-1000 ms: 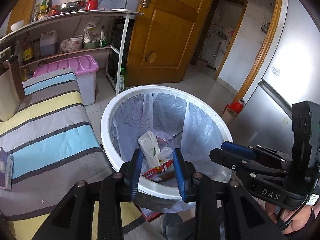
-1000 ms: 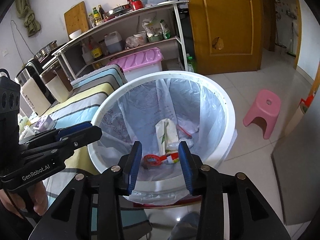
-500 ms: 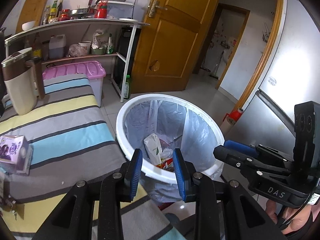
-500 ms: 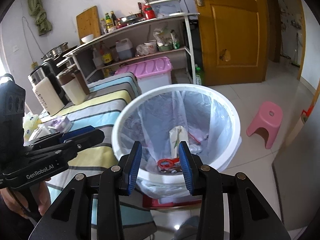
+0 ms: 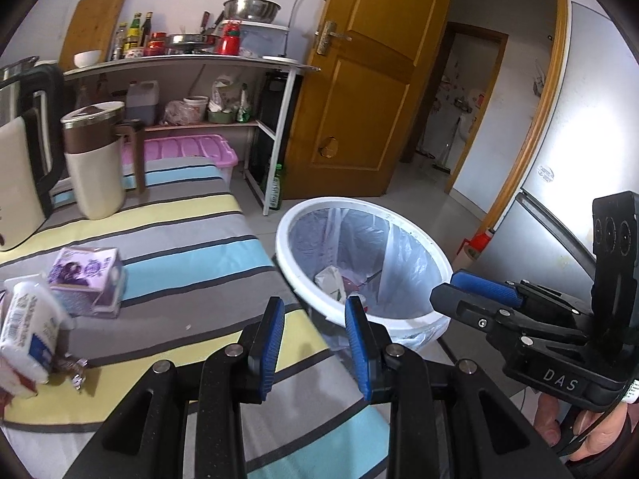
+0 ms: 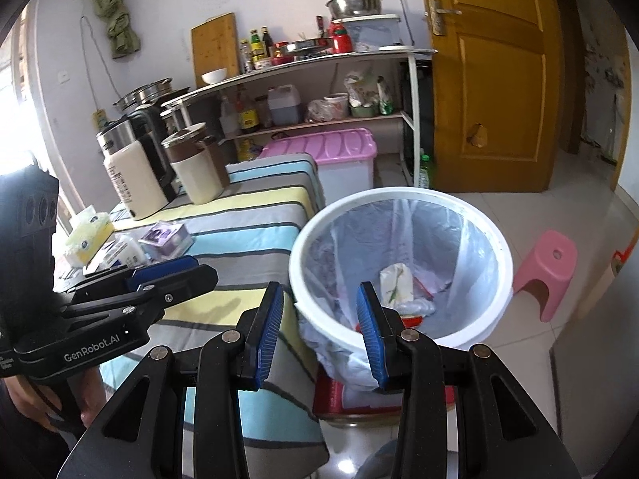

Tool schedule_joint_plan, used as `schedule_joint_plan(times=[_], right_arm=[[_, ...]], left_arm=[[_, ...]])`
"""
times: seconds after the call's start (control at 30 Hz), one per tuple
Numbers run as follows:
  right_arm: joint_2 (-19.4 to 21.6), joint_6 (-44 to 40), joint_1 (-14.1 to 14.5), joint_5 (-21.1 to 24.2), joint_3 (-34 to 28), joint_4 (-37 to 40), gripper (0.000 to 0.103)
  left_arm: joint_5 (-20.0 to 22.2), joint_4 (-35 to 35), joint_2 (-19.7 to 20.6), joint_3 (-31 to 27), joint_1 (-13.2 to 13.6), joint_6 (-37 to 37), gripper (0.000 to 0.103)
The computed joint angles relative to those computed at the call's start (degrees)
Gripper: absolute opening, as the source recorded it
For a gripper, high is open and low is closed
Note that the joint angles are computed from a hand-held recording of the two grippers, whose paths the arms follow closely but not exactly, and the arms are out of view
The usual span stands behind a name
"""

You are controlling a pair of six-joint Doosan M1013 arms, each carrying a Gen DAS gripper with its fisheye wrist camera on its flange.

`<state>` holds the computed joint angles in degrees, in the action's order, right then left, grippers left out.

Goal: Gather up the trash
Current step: 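Open the right tool over the bin and move both tools back to the table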

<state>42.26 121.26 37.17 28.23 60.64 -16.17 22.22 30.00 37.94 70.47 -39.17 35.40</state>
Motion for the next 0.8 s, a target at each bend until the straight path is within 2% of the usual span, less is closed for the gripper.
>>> schedule_joint_plan(times=[0.27,0.47,0.8], right_arm=[[0.41,-4.76,0.95,-0.03,-0.73,2.93,0.039],[0.64,-10.36,1.33,-2.3,-0.55,7.84,0.039],[2.6,-19.0,1.81,0.32,-3.69,17.44,0.039]], left_arm=[[-0.18,8.88,-2.81,4.56,-0.13,-10.22,0.031],[1.87,14.81,-4.17,7.08,-0.42,-16.88,0.031],[5.25,22.25,-6.59,11.62,-0.35,-26.8,0.031]])
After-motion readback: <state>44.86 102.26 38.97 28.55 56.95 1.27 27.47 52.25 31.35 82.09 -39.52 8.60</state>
